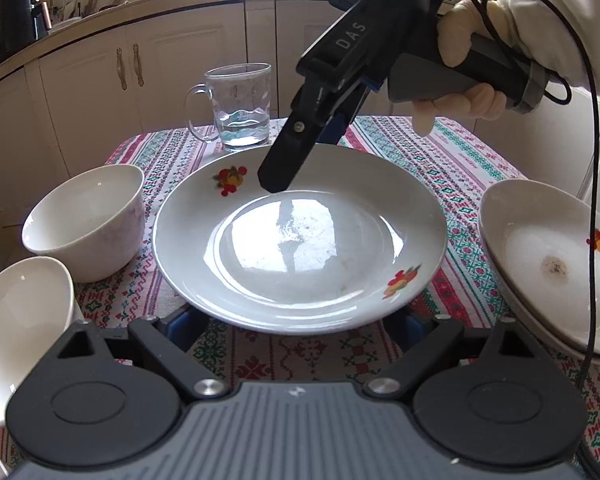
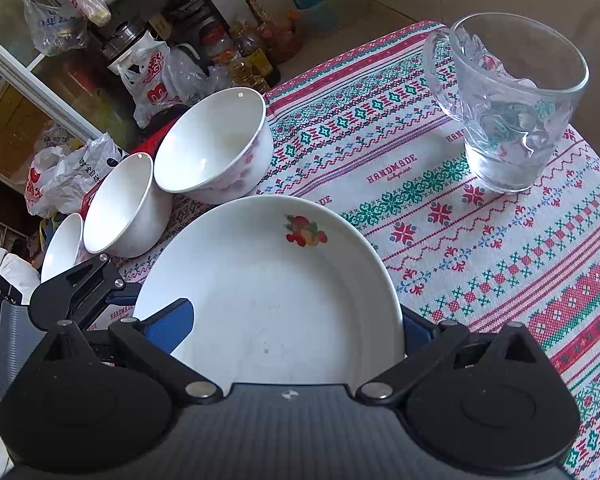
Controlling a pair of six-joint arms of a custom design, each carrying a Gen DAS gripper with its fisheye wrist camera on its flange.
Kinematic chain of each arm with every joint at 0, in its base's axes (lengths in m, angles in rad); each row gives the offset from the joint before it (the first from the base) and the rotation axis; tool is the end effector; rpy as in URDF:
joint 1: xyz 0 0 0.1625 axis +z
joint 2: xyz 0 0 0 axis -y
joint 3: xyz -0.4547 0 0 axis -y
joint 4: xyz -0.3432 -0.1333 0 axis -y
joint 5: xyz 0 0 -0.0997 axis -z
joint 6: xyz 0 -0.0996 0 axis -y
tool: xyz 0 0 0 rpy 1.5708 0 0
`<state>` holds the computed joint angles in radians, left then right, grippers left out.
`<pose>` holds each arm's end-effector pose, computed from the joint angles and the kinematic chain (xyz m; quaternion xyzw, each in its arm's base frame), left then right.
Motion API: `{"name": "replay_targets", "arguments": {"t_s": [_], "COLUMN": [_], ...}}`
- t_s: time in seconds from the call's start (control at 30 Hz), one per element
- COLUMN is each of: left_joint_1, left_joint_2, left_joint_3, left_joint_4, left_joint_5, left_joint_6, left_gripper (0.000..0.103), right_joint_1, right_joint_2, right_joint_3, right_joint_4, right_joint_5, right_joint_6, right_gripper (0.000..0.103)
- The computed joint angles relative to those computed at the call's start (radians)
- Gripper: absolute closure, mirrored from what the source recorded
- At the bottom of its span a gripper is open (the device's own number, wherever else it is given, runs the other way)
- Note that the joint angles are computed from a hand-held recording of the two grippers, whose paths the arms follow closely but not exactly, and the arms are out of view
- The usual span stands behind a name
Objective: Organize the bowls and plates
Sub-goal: 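Lift the gripped plate with the right tool and carry it over the stack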
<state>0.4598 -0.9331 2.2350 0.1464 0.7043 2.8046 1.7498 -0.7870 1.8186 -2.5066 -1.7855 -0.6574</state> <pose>-0.1498 -0.3077 0.1208 0.3181 0.8486 -0.3192 0.2771 0.2148 -0.5578 0.0836 0.4080 -0.9054 -0.0716 0.0927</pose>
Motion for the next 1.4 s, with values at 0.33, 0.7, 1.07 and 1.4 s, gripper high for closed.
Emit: {"name": "replay_targets", "arguments": {"t_s": [0.33, 0.7, 1.07, 1.4], "left_joint_1": [-0.073, -0.164, -0.226, -0.251], "left_joint_2": [-0.025, -0.038, -0.024, -0.007], "left_joint_3": [0.024, 0.044, 0.040, 0.032], "left_joint_4": [0.045, 0.099, 0.092, 0.065], "left_joint_5": [0.012, 0.060, 0.140, 0.226], "left_joint_6": [-0.038, -0.073, -0.043, 0.002], "left_gripper": [0.010, 0.010, 0.010, 0.010], "right_joint_1": [0.016, 0.024, 0.000, -0.035], "right_joint_2": [-0.072, -0.183, -0.308, -0.417], "right_joint_3": [0.090, 0.238, 0.396, 0.517], "right_joint_4": [-0.069, -0.178, -0.284, -0.361], "right_joint_5": [0.009, 0.007, -0.015, -0.037], "right_joint_6": [0.019, 0.049, 0.080, 0.102], "right_gripper": [0.000, 0.000, 0.000, 0.000]}}
